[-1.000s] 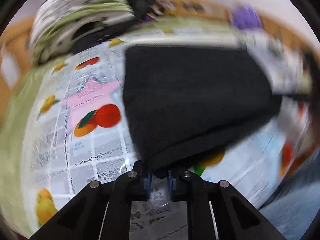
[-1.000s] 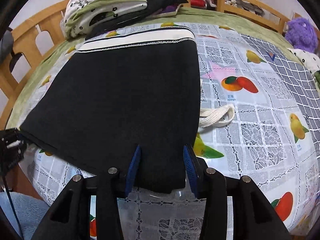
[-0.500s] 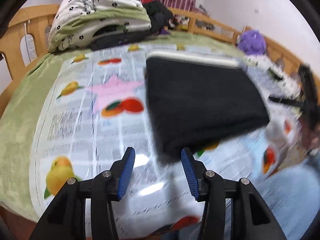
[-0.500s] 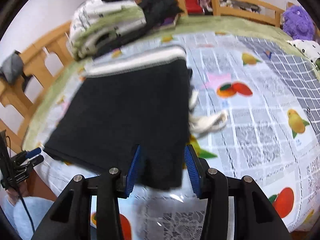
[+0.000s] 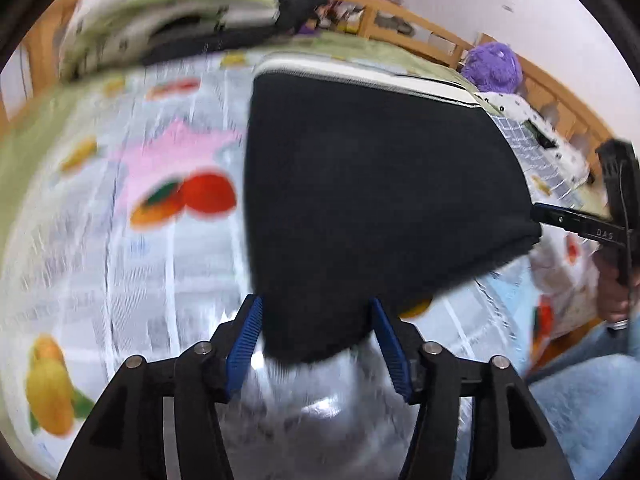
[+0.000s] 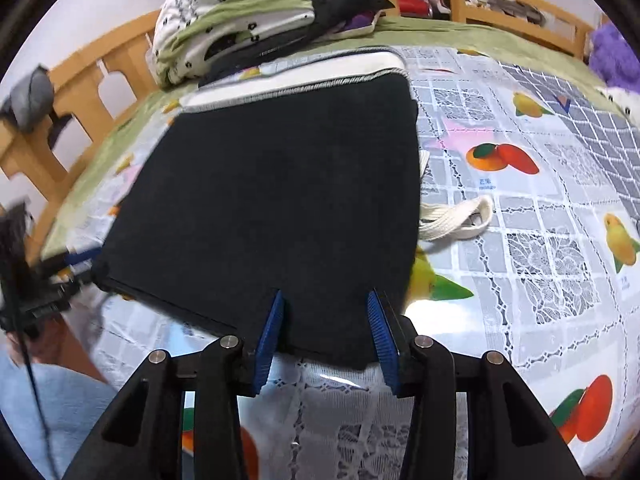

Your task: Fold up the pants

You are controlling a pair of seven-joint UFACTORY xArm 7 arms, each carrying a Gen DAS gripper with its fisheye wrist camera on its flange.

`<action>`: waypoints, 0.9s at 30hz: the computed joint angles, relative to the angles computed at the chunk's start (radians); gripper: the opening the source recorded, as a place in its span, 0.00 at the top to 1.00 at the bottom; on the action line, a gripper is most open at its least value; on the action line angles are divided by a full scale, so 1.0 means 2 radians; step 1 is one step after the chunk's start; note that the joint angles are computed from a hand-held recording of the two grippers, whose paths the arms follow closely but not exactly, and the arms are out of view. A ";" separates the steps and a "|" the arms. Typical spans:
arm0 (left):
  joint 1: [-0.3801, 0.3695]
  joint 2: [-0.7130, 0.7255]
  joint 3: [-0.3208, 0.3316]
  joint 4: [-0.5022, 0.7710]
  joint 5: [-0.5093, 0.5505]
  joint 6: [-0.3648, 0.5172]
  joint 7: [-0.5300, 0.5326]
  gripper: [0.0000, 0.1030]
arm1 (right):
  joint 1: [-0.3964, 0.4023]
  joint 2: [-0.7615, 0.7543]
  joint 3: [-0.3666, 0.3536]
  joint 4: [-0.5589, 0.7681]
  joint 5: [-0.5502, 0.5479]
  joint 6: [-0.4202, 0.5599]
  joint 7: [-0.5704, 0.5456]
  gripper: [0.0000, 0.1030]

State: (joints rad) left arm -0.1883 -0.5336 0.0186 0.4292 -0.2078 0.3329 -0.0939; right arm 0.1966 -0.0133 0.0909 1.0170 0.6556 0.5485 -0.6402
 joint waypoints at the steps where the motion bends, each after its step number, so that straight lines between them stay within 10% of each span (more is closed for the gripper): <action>1: -0.003 -0.003 0.012 0.002 -0.009 0.007 0.004 0.46 | 0.000 -0.002 -0.001 0.007 0.023 0.000 -0.018 0.57; 13: 0.054 0.155 -0.038 0.242 0.104 0.047 -0.003 0.47 | 0.010 0.186 0.022 0.271 -0.118 -0.036 0.130 0.57; 19: -0.007 0.128 0.032 0.234 -0.093 0.042 0.183 0.46 | 0.014 0.256 0.027 0.319 -0.204 -0.043 0.163 0.57; 27: 0.005 0.102 0.018 0.154 -0.126 0.021 0.138 0.46 | 0.008 0.236 0.039 0.286 -0.235 -0.056 0.166 0.50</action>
State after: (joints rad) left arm -0.1791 -0.3305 0.0545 0.7376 -0.4588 0.3743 0.1821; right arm 0.2127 0.4595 0.1694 1.5897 0.1848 0.4362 -0.3075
